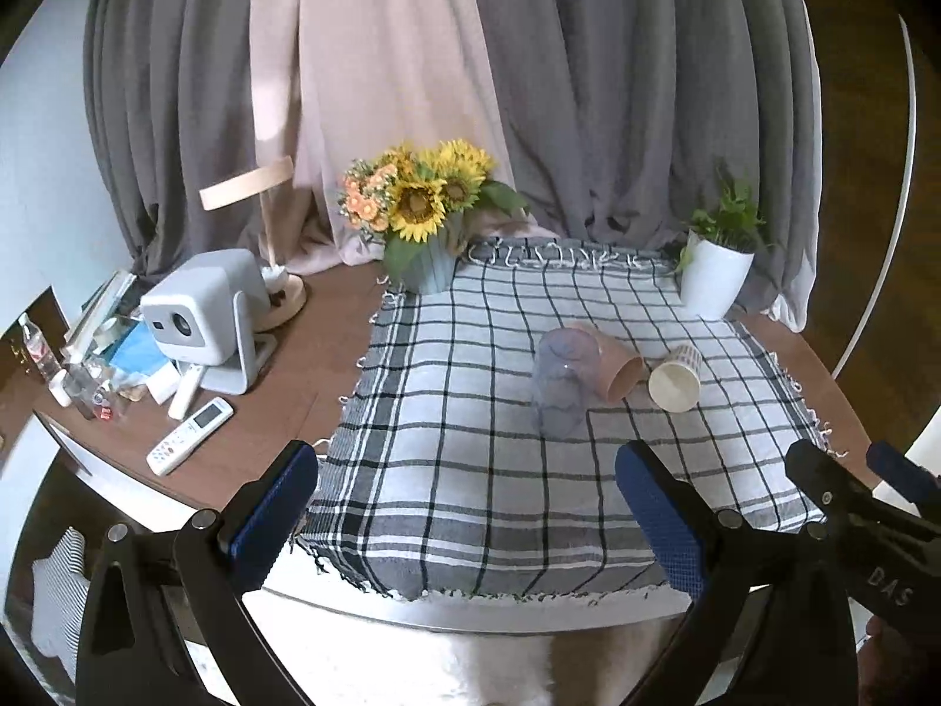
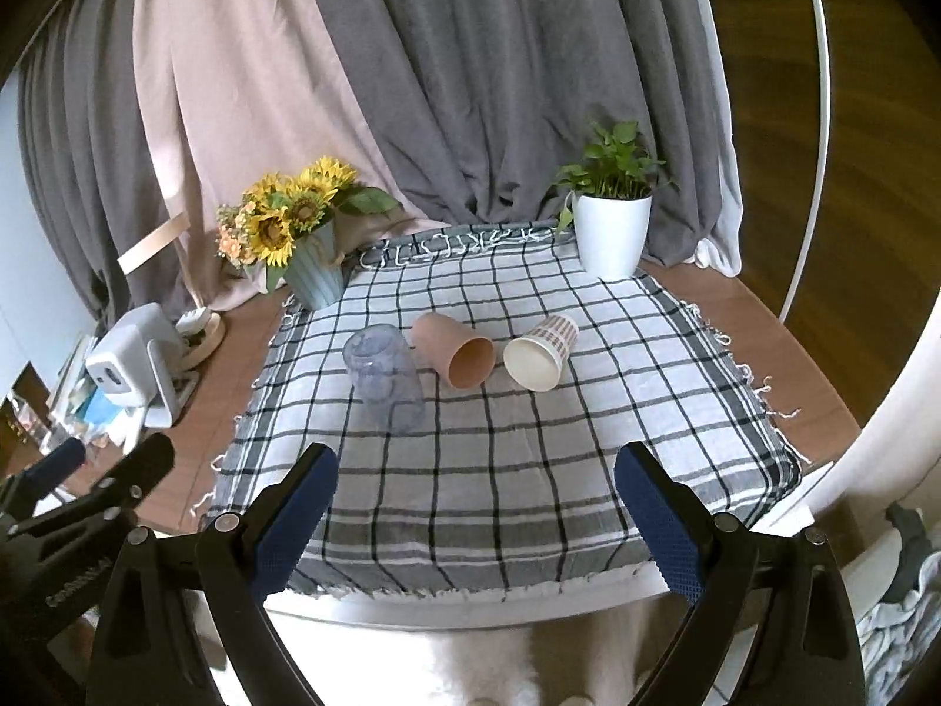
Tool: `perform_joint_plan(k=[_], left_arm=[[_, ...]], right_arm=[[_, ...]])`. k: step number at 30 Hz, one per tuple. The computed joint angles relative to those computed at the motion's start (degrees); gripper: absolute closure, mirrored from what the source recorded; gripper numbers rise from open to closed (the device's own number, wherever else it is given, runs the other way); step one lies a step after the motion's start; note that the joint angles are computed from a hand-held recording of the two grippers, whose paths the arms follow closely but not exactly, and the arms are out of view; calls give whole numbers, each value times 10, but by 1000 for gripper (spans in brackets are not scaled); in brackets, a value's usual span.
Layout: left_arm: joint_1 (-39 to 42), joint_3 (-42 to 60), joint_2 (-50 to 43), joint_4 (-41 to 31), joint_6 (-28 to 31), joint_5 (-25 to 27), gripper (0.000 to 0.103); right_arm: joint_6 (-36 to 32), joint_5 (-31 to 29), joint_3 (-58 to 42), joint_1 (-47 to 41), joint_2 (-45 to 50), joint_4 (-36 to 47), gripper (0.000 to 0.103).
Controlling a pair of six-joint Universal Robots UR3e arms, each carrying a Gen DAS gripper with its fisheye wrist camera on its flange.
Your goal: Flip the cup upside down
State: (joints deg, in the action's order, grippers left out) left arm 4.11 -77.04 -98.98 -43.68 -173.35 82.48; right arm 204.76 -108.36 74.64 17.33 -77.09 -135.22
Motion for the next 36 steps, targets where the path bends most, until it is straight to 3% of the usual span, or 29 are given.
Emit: perform_joint_plan(k=[36], left_arm=[[3,-9,22,-21,-4,-14,0]], right_arm=[[0,6,27,-12,-32,11,8]])
